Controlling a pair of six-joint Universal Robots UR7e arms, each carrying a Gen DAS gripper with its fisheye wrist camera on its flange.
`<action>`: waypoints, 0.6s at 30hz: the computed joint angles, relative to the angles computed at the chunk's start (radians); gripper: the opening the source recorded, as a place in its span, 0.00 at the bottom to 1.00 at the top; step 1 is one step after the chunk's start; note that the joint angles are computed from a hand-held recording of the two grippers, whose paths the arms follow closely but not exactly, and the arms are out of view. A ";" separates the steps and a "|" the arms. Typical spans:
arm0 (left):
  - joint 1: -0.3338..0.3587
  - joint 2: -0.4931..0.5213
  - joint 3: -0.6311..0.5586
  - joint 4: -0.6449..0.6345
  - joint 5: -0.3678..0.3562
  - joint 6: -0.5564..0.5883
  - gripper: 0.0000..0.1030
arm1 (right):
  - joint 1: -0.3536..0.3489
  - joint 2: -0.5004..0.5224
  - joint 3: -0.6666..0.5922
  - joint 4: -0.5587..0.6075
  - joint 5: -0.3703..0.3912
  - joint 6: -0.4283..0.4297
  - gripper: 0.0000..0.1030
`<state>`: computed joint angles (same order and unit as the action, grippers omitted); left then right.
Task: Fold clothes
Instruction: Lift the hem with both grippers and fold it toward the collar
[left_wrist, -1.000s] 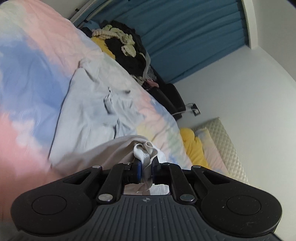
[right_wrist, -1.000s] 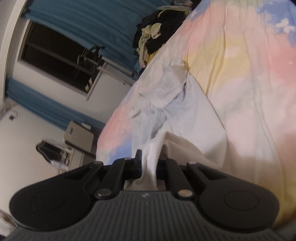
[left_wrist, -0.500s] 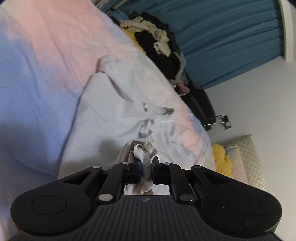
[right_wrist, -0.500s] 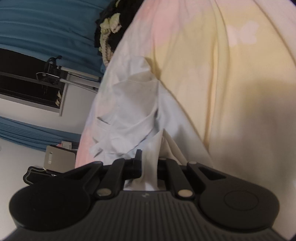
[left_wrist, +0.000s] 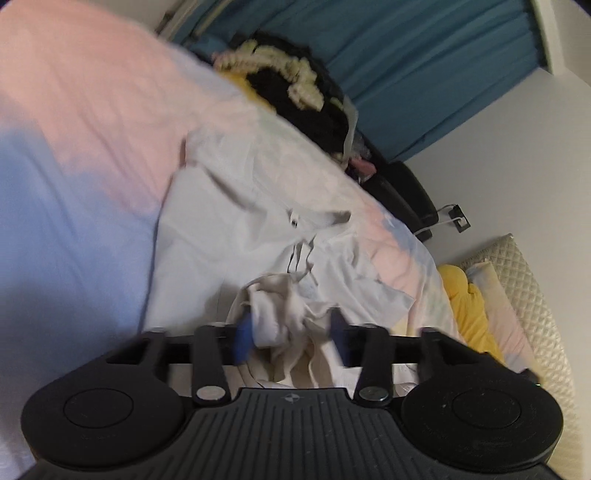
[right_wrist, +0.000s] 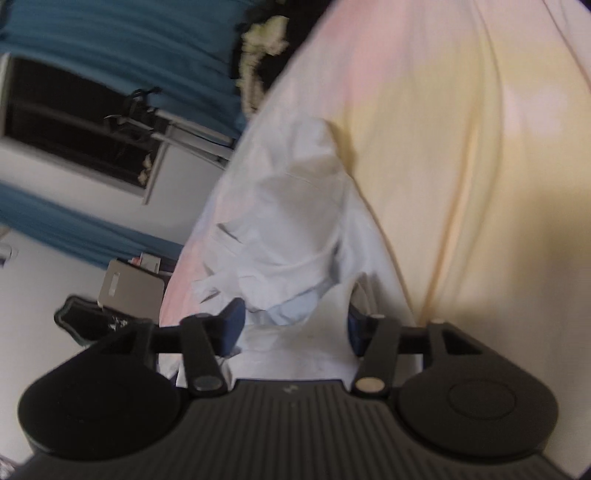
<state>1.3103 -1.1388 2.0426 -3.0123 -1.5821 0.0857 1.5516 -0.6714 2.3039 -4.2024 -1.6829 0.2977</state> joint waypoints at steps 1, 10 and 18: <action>-0.013 -0.019 0.027 -0.041 0.021 0.028 0.58 | 0.026 -0.001 0.008 -0.035 -0.039 -0.034 0.57; -0.109 -0.149 0.224 -0.217 0.107 0.260 0.54 | 0.234 0.085 0.003 -0.179 -0.290 -0.385 0.15; -0.161 -0.047 0.259 -0.168 0.267 0.324 0.31 | 0.259 0.178 -0.102 0.110 -0.450 -0.389 0.13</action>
<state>1.1491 -1.1860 2.3013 -3.1803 -1.3149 0.4095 1.8108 -0.4939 2.2017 -4.0923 -2.1331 -0.0911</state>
